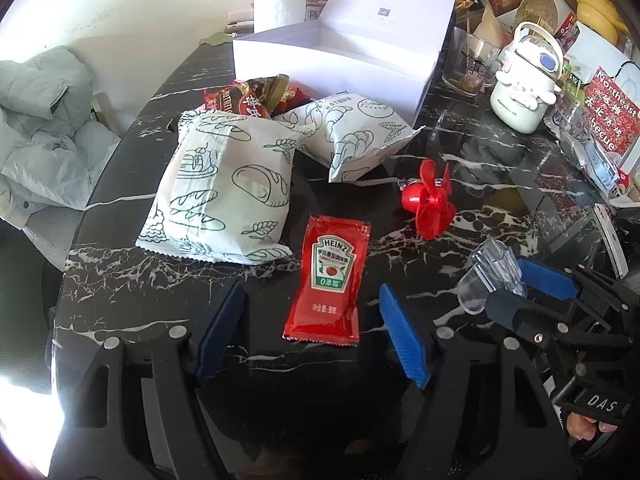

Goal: Organize objects
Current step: 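Close right tool on clear plastic piece while left tool grasps red ketchup packet, then lift and carry both held items toward the open white box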

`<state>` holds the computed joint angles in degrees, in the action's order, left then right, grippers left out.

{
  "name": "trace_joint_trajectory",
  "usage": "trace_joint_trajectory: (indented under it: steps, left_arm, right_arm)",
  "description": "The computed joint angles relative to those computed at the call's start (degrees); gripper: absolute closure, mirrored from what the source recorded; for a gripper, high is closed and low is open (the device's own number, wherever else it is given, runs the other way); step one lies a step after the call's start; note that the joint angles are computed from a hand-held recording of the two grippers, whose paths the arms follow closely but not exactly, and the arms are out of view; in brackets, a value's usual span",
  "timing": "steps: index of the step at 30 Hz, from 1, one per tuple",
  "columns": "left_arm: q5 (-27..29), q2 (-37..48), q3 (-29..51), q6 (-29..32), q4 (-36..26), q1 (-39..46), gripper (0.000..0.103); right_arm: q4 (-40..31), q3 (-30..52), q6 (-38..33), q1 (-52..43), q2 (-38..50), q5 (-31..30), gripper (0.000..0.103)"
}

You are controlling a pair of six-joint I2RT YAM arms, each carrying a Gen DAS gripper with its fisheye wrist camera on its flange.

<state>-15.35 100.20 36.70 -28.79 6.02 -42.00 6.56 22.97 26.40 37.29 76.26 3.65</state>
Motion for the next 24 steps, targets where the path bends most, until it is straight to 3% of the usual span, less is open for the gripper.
trace_joint_trajectory:
  steps: [8, 10, 17, 24]
  left_arm:
    - [-1.4, 0.3, -0.1, 2.3, 0.8, -0.9, 0.058]
    - [-0.8, 0.1, -0.5, 3.4, 1.6, -1.0, 0.076]
    - [5.7, -3.2, -3.0, 6.6, 1.4, -1.0, 0.076]
    - [3.2, -3.2, -3.4, 6.9, 1.5, -1.9, 0.073]
  right_arm:
    - [-1.1, 0.8, -0.5, 1.9, 0.9, 5.2, 0.036]
    - [-0.8, 0.7, -0.7, 1.7, 1.0, 5.4, 0.035]
    - [0.0, 0.8, -2.0, 3.4, 2.1, 8.0, 0.032]
    - [1.7, 1.5, -3.2, 4.9, 4.4, 9.7, 0.031]
